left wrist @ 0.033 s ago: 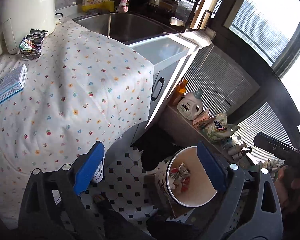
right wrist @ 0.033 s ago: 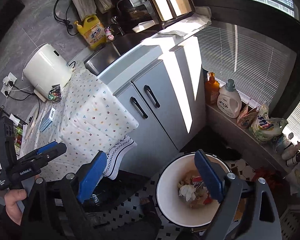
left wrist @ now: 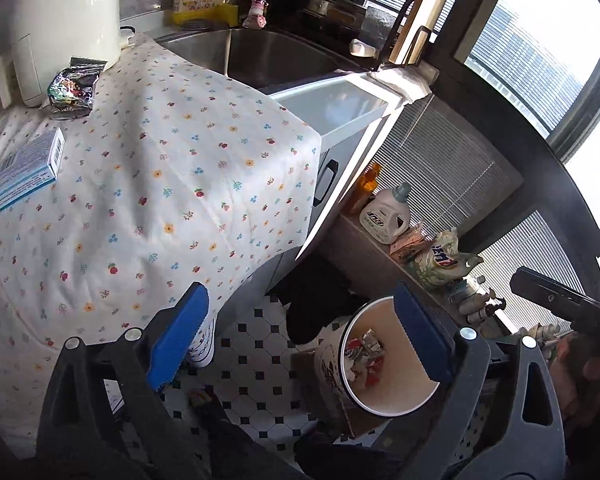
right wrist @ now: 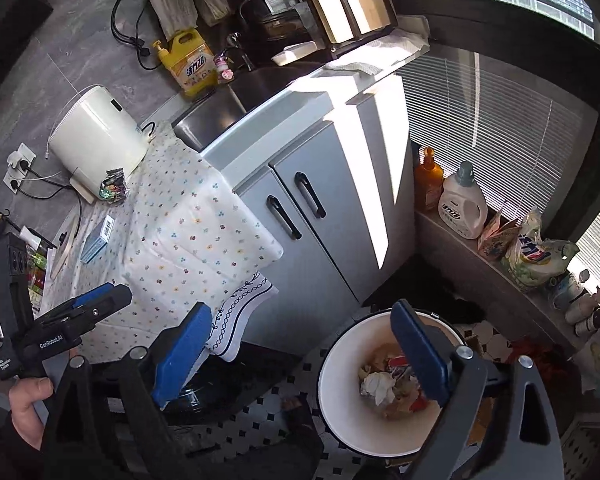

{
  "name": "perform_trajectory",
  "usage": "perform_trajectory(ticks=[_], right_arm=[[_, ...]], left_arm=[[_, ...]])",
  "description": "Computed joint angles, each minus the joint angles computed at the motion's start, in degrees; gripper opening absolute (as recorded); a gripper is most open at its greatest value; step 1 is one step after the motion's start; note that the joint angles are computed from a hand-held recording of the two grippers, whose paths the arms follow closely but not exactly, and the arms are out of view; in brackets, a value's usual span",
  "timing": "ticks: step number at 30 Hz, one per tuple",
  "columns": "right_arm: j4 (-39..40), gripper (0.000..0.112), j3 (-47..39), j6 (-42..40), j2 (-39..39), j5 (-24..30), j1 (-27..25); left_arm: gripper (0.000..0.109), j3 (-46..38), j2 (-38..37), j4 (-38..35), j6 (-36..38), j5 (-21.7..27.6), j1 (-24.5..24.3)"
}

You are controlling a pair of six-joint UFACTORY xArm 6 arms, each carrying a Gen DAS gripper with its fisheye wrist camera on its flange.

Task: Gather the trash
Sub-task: 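Move both grippers back to the trash on the counter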

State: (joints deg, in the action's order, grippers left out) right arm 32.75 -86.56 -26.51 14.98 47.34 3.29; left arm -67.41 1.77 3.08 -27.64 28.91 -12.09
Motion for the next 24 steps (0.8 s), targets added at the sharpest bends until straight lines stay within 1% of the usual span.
perform_trajectory(ticks=[5,10,17,24], right_arm=[[-1.3,0.094,-3.3,3.2,2.1,-1.1,4.4],[-3.4,0.095,-5.9,7.4,4.1,-2.5,9.0],[-5.7,0.095,-8.9,12.5,7.0,-4.8,15.0],[-8.4,0.095,-11.7,18.4,10.5,-9.3,20.0]], left_arm=[[0.093,3.7,-3.5,0.3,2.0,-1.2,5.8],[0.093,5.9,-5.4,-1.8,7.2,-2.5,11.2],[0.093,6.1,-5.6,-11.3,20.9,-3.9,18.1],[0.093,2.2,-2.1,-20.5,35.0,-2.9,23.6]])
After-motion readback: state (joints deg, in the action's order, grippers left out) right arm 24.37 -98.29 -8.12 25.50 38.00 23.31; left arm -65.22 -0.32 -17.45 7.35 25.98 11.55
